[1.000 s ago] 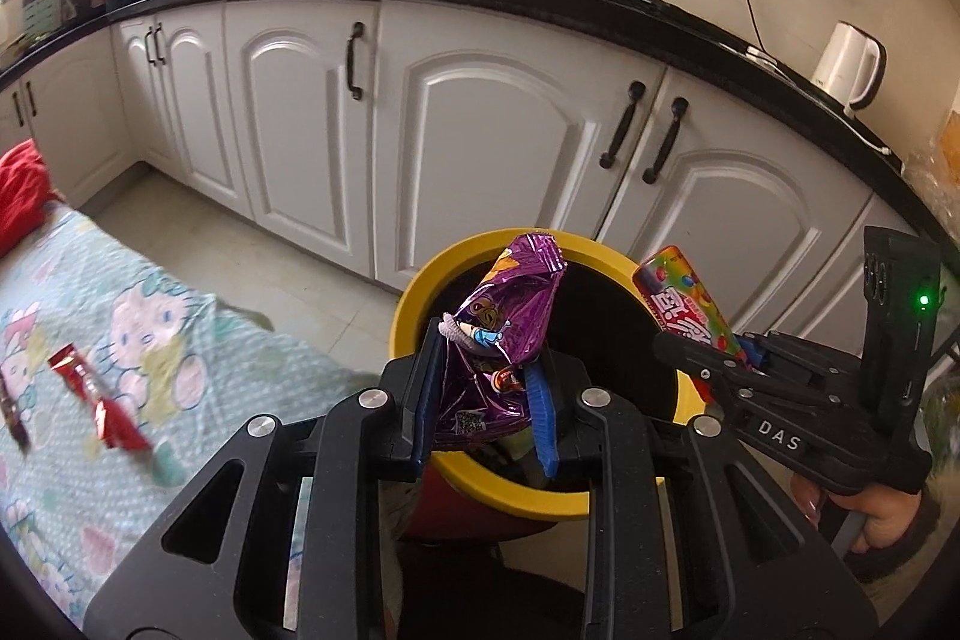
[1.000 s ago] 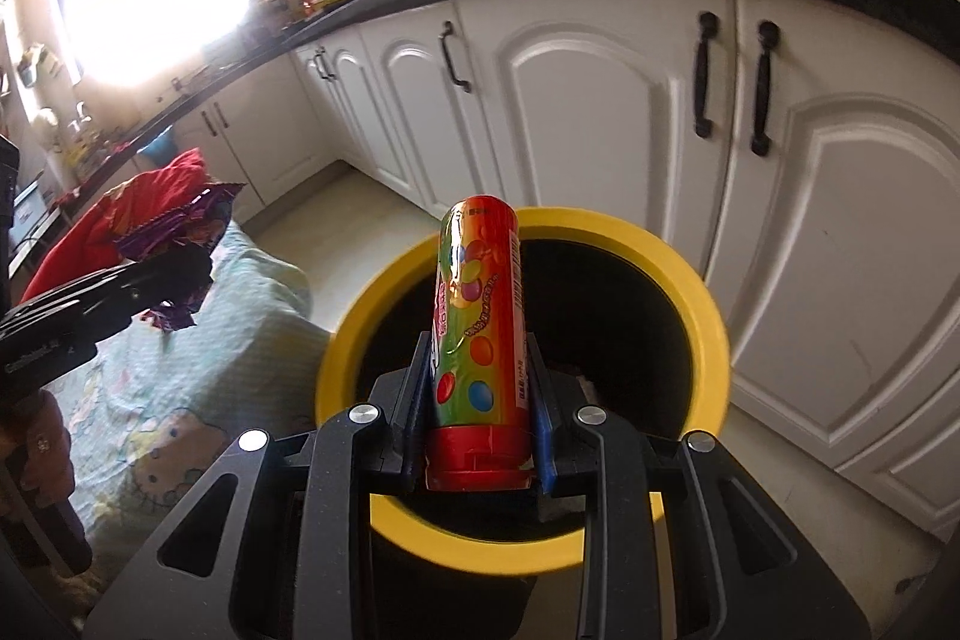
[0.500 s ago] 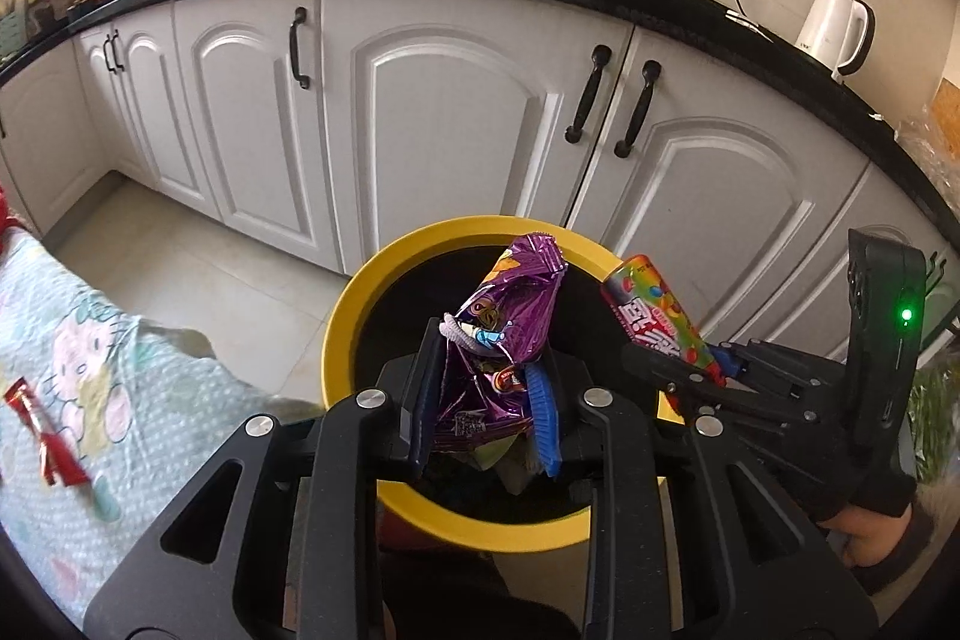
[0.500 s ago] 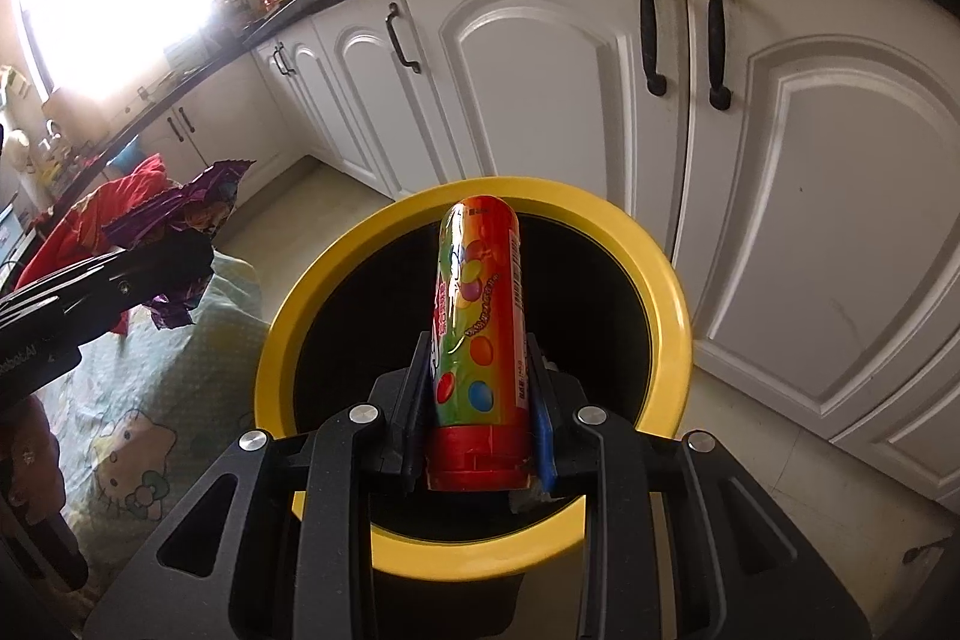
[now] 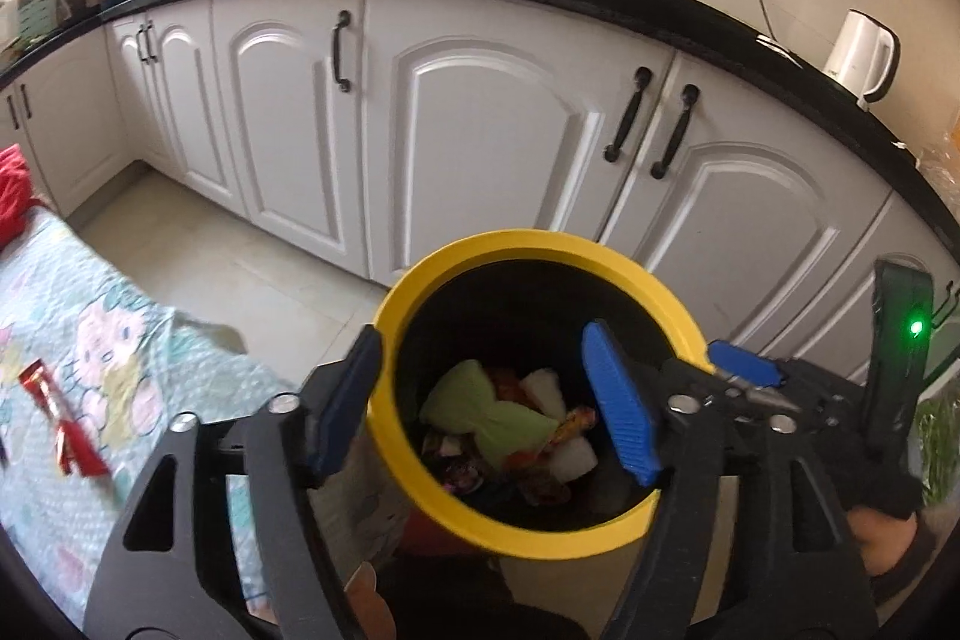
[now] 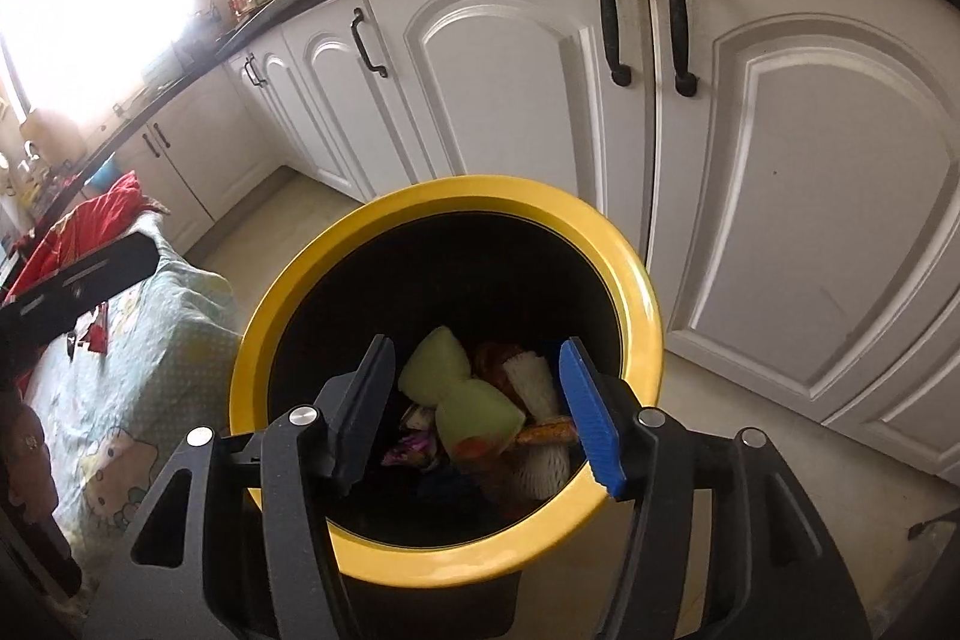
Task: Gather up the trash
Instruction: 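Open the left tool over the bin while right tool releases the tube, then move both open tools back to the chocolate bar and red wrapper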
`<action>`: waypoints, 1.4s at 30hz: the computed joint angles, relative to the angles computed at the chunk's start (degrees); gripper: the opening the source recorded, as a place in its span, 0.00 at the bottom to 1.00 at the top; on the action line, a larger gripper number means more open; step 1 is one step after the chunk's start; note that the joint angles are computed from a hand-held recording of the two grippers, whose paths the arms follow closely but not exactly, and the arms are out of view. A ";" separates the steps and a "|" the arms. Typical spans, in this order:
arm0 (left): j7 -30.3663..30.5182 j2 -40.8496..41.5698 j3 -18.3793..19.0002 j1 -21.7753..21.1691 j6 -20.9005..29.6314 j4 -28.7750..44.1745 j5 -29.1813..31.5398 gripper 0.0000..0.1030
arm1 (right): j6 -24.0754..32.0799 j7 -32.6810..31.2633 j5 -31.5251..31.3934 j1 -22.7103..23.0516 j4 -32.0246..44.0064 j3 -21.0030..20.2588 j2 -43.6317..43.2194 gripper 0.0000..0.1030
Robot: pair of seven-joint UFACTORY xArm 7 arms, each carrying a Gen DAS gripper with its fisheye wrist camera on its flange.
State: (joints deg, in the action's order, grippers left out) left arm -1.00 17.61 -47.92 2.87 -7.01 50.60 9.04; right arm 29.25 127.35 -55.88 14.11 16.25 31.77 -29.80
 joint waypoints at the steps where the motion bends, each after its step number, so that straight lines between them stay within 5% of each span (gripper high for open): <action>1: -0.12 -0.33 -0.86 1.39 -0.11 -0.71 -0.02 0.67 | 0.63 -0.15 0.28 0.29 0.38 0.25 -0.03 0.57; 8: -4.23 -4.61 -4.20 9.47 -4.00 -5.97 4.06 0.89 | 2.95 -0.57 -1.88 0.84 4.21 1.00 1.91 0.63; 12: -9.17 -6.81 -8.84 17.87 -5.85 -8.35 9.21 0.89 | 4.79 -0.28 -4.49 1.76 7.44 1.05 4.37 0.65; 15: -12.03 -9.70 -7.70 19.34 -7.76 -10.04 11.33 0.89 | 6.27 -0.08 -6.65 3.13 9.88 0.40 6.28 0.67; 23: -32.35 -13.29 -10.75 33.11 -10.69 -11.13 32.08 0.89 | 10.26 -0.66 -11.91 8.04 16.97 -2.01 12.68 0.71; 42: -43.46 -15.41 6.59 29.43 -12.41 -10.88 42.88 0.89 | 11.97 -5.93 -22.23 20.02 35.03 -11.89 31.02 0.73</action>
State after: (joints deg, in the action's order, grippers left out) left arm -44.45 2.20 -41.33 32.30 -19.42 39.72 51.92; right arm 41.22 121.42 -78.11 34.13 51.29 19.88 1.22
